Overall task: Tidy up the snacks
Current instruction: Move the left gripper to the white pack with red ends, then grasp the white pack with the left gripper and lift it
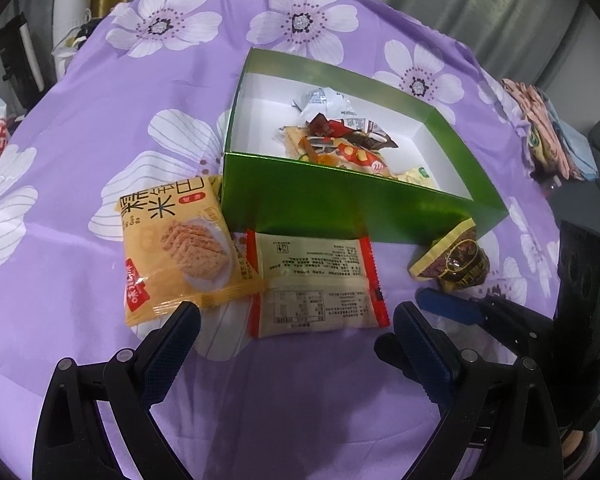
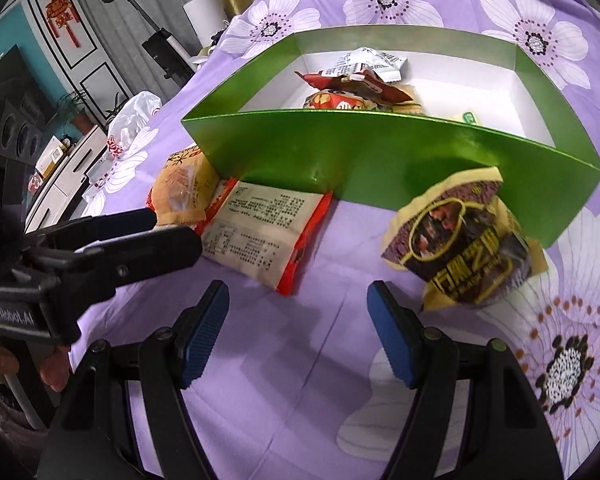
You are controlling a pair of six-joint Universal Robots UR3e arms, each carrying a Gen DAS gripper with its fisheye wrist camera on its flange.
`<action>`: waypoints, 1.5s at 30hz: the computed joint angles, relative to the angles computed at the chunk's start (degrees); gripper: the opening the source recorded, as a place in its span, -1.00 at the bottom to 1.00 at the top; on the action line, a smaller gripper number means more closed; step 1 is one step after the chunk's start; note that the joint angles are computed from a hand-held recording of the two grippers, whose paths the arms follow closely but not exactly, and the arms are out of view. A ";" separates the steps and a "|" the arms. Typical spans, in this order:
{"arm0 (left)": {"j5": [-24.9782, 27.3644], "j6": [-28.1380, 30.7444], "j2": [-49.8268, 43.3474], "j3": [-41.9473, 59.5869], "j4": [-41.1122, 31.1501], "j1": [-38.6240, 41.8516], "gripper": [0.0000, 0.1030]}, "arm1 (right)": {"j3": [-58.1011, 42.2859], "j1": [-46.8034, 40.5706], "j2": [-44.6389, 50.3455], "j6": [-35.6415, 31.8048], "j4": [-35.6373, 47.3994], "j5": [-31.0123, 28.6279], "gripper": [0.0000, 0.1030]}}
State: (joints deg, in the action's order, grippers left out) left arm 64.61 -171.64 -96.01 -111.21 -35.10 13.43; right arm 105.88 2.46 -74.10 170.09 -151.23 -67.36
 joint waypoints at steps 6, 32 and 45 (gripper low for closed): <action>-1.87 -0.14 -2.11 0.45 -0.25 1.12 0.88 | -2.32 0.51 2.63 0.16 -0.74 0.79 0.40; -9.78 0.80 -4.97 1.70 -4.27 4.73 -0.12 | -8.50 3.16 7.81 -3.24 1.12 2.07 -0.39; -7.46 0.25 2.25 -1.53 -3.77 2.10 -0.13 | -1.19 2.39 1.09 -3.56 -1.61 3.18 -0.46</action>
